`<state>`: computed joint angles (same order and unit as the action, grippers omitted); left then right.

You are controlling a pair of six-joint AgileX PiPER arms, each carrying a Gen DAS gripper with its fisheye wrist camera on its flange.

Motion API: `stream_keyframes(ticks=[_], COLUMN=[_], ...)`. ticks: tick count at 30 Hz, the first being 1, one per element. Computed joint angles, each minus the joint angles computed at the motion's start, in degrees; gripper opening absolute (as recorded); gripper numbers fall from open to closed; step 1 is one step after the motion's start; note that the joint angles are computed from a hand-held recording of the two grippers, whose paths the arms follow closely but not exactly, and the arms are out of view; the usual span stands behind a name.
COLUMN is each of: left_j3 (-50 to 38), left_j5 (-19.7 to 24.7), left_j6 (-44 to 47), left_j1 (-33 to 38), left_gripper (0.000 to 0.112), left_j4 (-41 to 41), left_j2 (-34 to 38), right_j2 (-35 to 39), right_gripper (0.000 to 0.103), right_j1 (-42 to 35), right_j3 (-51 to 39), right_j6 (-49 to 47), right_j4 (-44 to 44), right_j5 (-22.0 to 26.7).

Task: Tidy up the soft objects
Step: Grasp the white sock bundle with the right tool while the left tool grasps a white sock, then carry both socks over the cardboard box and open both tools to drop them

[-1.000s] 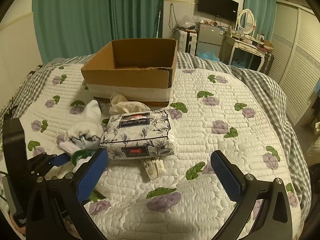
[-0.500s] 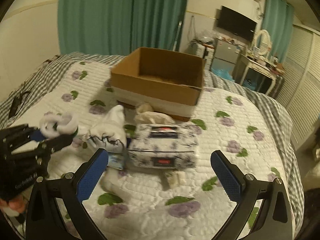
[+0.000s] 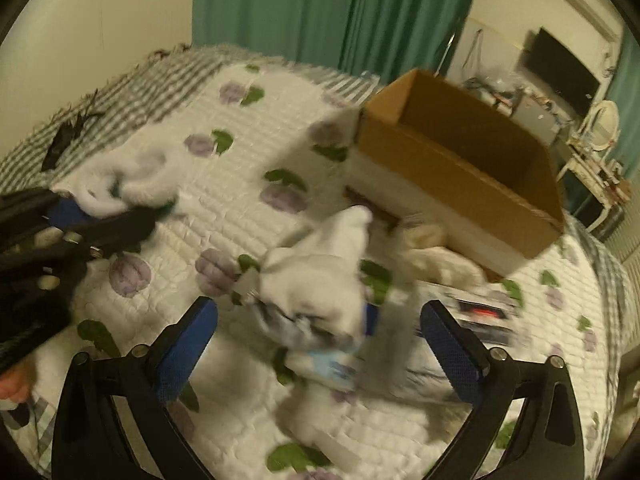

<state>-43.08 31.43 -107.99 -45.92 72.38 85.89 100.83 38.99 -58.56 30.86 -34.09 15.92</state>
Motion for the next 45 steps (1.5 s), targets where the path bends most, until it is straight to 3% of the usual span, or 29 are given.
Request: stream_keyframes(ticks=[3, 5, 7, 12, 17, 24, 27, 33, 41, 45], left_j3=[1.0, 1.0, 1.0, -1.9, -7.3, -18.1, -23.8, -36.7, -59.5, -70.7], left_j5=[-1.1, -0.9, -0.3, 5.5, 11.8, 14.3, 13.0, 5.9, 4.0, 5.6], left_j6=[-1.5, -1.8, -1.9, 3.2, 9.0, 18.2, 22.9, 34.1, 53.9, 62.9], left_j1=[0.5, 0.0, -0.6, -5.0, -9.6, -9.7, -7.9, -0.2, 8.1, 10.7], left_gripper=[0.024, 0.024, 0.024, 0.024, 0.024, 0.024, 0.024, 0.024, 0.024, 0.025], left_j4=[1.4, 2.1, 2.1, -1.9, -4.0, -4.5, -5.0, -10.4, -24.0, -31.9], left_j2=[-0.3, -0.4, -0.7, -1.4, -2.4, -0.4, 2.6, 12.4, 31.4, 40.4], right_j2=[5.2, 6.8, 6.5, 0.9, -8.0, -18.2, -19.2, -14.0, 2.6, 10.7], right_gripper=[0.079, 0.064, 0.057, 0.054, 0.052, 0.051, 0.051, 0.051, 0.051, 0.051], right_j1=[0.2, 0.1, 0.1, -0.8, -0.7, -4.8, -7.6, -13.8, -21.2, -24.4], right_j3=[-4.5, -5.7, -4.9, -0.2, 4.2, 3.1, -0.5, -12.1, -30.7, -35.8], right_j6=[-5.2, -4.8, -2.8, 0.4, 8.7, -0.5, -7.9, -23.4, -37.1, -45.0], right_j4=[6.1, 6.2, 4.5, 2.5, -6.3, 1.3, 7.5, 21.0, 34.8, 44.5], right_j5=[1.4, 2.4, 2.1, -1.2, -1.2, -0.5, 0.3, 2.3, 5.0, 4.8])
